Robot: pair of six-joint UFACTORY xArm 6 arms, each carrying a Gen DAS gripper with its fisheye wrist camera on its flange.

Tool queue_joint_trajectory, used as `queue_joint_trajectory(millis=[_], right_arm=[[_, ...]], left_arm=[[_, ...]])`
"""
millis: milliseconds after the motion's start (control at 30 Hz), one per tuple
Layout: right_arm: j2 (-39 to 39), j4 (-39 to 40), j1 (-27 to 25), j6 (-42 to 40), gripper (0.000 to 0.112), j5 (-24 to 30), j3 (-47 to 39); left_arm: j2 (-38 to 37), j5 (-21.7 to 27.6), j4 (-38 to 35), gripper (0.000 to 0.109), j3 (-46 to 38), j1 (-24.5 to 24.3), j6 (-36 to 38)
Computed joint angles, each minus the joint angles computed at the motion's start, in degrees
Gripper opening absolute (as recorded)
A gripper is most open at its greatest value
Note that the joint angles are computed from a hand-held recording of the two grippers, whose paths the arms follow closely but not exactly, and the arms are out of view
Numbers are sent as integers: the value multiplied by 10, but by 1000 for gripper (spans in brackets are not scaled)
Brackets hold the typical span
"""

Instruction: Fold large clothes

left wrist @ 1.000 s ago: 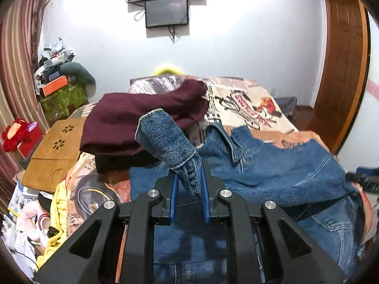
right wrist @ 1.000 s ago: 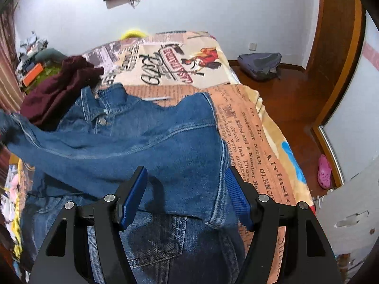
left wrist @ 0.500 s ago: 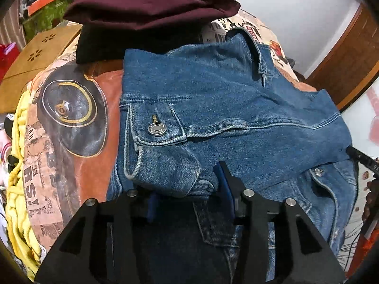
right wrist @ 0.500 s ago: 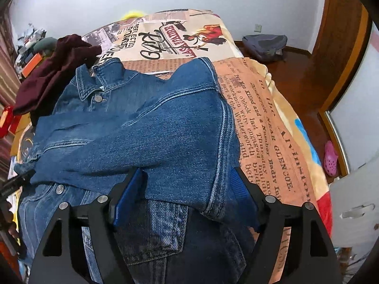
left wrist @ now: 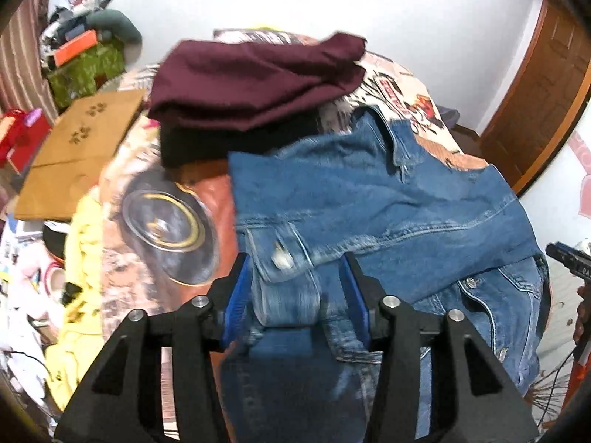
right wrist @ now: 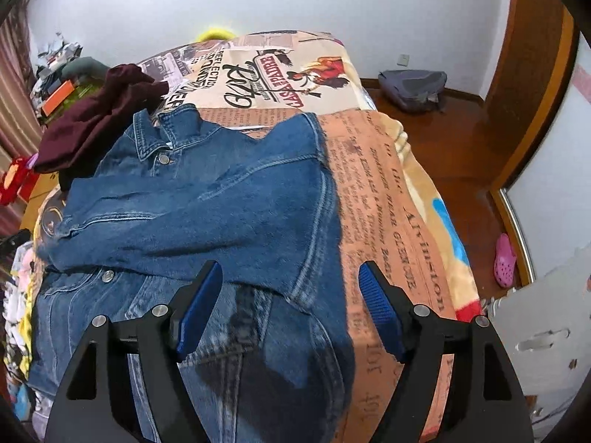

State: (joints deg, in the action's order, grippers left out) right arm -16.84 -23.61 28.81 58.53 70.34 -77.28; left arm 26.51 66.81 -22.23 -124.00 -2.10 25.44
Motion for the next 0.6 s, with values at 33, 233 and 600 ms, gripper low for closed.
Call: queue_joint_trajectory(millis=[33, 233, 600], right_arm=[[-5, 2, 0, 2, 73, -1, 5], [-36, 22, 4, 10, 73, -1, 46], [-91, 96, -11, 34, 73, -58, 137]], left_arm=[[3, 3, 1, 55, -7, 2, -4], [32, 86, 10, 59, -63, 28, -13], [36, 222, -5, 59, -18, 56, -12]])
